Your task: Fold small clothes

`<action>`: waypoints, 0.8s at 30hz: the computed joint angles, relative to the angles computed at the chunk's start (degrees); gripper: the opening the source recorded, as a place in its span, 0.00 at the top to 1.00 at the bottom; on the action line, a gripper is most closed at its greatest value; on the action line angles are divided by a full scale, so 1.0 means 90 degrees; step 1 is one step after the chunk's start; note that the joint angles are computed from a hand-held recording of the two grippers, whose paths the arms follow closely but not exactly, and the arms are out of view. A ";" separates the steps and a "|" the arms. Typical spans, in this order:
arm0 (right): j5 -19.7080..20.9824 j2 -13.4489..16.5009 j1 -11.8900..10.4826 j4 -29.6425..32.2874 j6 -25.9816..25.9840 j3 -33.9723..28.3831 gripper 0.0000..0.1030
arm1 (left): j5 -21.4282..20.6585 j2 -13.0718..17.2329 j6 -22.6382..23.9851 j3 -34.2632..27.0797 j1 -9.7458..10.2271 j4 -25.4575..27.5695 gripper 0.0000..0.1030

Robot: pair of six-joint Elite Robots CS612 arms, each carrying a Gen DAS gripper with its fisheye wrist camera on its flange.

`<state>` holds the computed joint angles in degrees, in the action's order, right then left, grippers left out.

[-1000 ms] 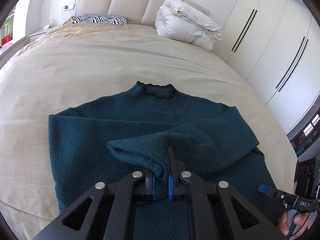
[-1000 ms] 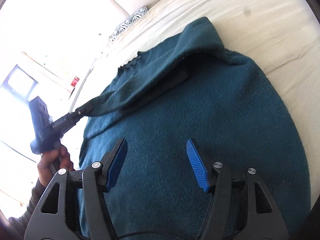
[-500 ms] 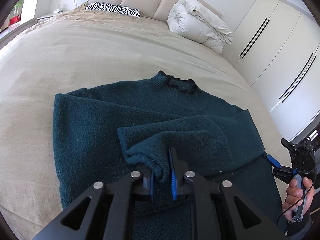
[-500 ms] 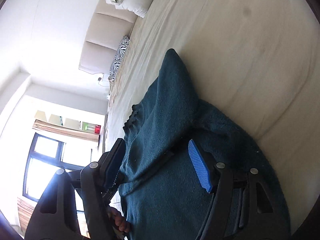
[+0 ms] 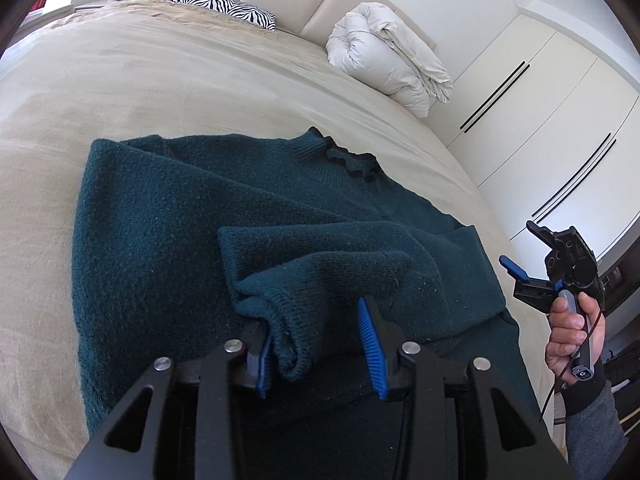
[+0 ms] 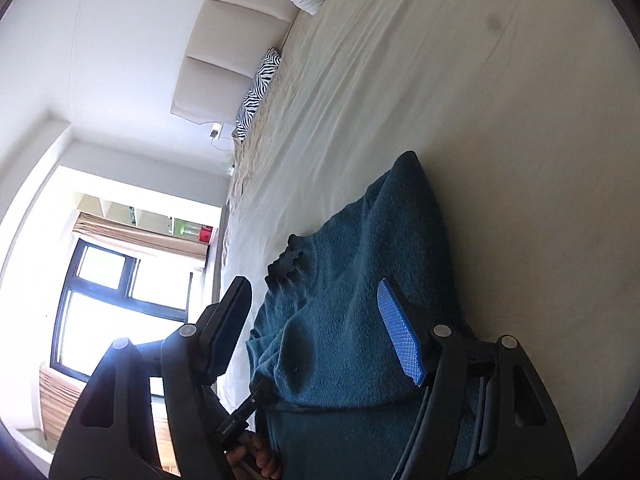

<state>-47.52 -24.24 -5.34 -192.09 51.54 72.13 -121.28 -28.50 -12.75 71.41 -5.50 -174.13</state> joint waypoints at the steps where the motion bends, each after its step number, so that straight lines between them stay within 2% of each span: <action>1: 0.0118 0.0096 -0.0003 0.0132 -0.0001 -0.0189 0.37 | -0.0018 0.0006 -0.0020 -0.0001 0.0002 -0.0024 0.61; 3: 0.0164 0.0246 0.0001 0.0460 -0.0005 -0.0502 0.37 | -0.0218 0.0051 -0.0175 -0.0072 0.0043 -0.0006 0.59; 7: 0.0119 0.0439 0.0023 0.1524 -0.0420 -0.0851 0.38 | -0.0895 0.0173 -0.0626 -0.0346 0.0166 0.0180 0.44; 11: 0.0254 0.0474 0.0013 0.1184 -0.0775 -0.0757 0.38 | -0.1094 0.0203 -0.1004 -0.0484 0.0209 0.0081 0.24; 14: 0.0354 0.0485 -0.0004 0.1089 -0.0934 -0.0711 0.39 | -0.1269 0.0280 -0.1295 -0.0626 0.0226 -0.0018 0.17; 18: 0.0302 0.0487 0.0016 0.1181 -0.0969 -0.0738 0.39 | -0.1714 0.0474 -0.1766 -0.0938 0.0286 0.0104 0.17; 20: 0.0251 0.0461 0.0032 0.1151 -0.1015 -0.0685 0.39 | -0.2023 0.0616 -0.2248 -0.1098 0.0351 -0.0214 0.18; 21: 0.0238 0.0456 0.0033 0.1133 -0.1040 -0.0672 0.39 | -0.2036 0.0627 -0.2279 -0.1126 0.0366 -0.0205 0.19; 22: 0.0223 0.0457 0.0041 0.1107 -0.1055 -0.0663 0.39 | -0.1927 0.0590 -0.2126 -0.1113 0.0362 -0.0033 0.24; 24: 0.0194 0.0458 0.0047 0.1075 -0.1063 -0.0652 0.39 | -0.1483 0.0473 -0.1611 -0.1087 0.0310 0.0673 0.43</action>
<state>-45.78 -20.12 -4.91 -182.42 41.97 66.26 -134.63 -24.24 -27.25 61.63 -2.72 -168.07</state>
